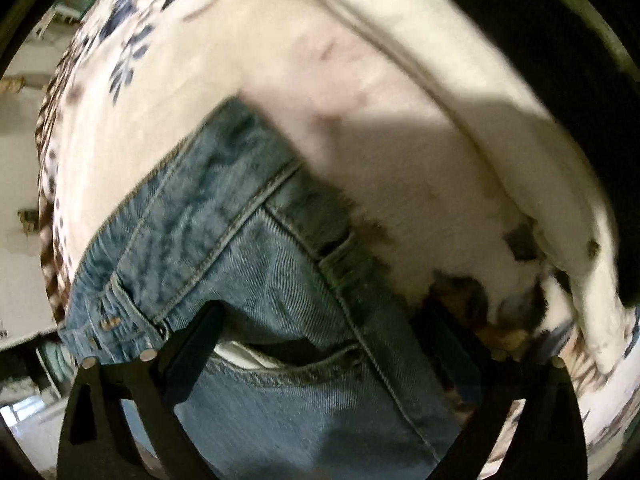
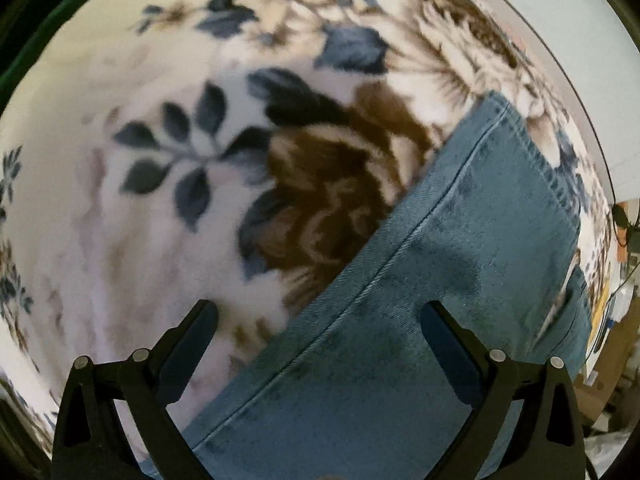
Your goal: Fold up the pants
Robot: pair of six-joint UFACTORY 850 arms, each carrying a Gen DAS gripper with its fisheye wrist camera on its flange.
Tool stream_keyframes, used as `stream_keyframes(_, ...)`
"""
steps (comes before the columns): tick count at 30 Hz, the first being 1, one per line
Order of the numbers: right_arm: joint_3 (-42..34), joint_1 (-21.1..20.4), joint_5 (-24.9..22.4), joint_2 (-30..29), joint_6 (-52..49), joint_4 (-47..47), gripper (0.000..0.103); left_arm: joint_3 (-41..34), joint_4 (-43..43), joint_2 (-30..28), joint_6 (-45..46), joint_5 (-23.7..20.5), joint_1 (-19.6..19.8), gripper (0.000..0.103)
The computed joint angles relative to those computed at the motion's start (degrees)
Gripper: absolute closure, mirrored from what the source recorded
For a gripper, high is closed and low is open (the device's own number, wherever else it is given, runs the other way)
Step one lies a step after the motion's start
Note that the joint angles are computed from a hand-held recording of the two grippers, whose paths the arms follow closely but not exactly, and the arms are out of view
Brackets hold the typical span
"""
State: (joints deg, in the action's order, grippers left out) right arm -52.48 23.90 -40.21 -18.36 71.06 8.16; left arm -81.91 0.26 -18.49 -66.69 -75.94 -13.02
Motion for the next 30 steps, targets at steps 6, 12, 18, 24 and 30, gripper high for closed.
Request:
stream_keyframes(6, 1.76, -0.43, 0.93, 1.32, -5.19, 4.5, 0.046, -1.19, 3.77, 1.47, 7.86, 3.64, -1.15, 0.072)
stream_keyframes(12, 5.4, -0.76, 2.93, 6.21, -7.73, 5.46, 0.094, 4.43, 0.35, 8.74, 6.33, 12.36, 0.71, 0.091)
stream_keyframes(18, 11.72, 2.1, 4.97, 18.35, -3.94, 3.13, 0.097, 7.56, -1.26, 17.49, 10.22, 16.63, 0.8, 0.093)
stream_keyframes(24, 13.8, 11.83, -2.66, 31.19, 7.77, -4.88, 0.098, 21.07, -4.11, 39.43, 6.85, 14.54, -0.87, 0.093)
stream_keyframes(30, 16.98, 21.91, -9.79, 39.78, 19.18, -8.32, 0.098, 36.3, 1.45, 59.29, -12.95, 7.79, -19.8, 0.093)
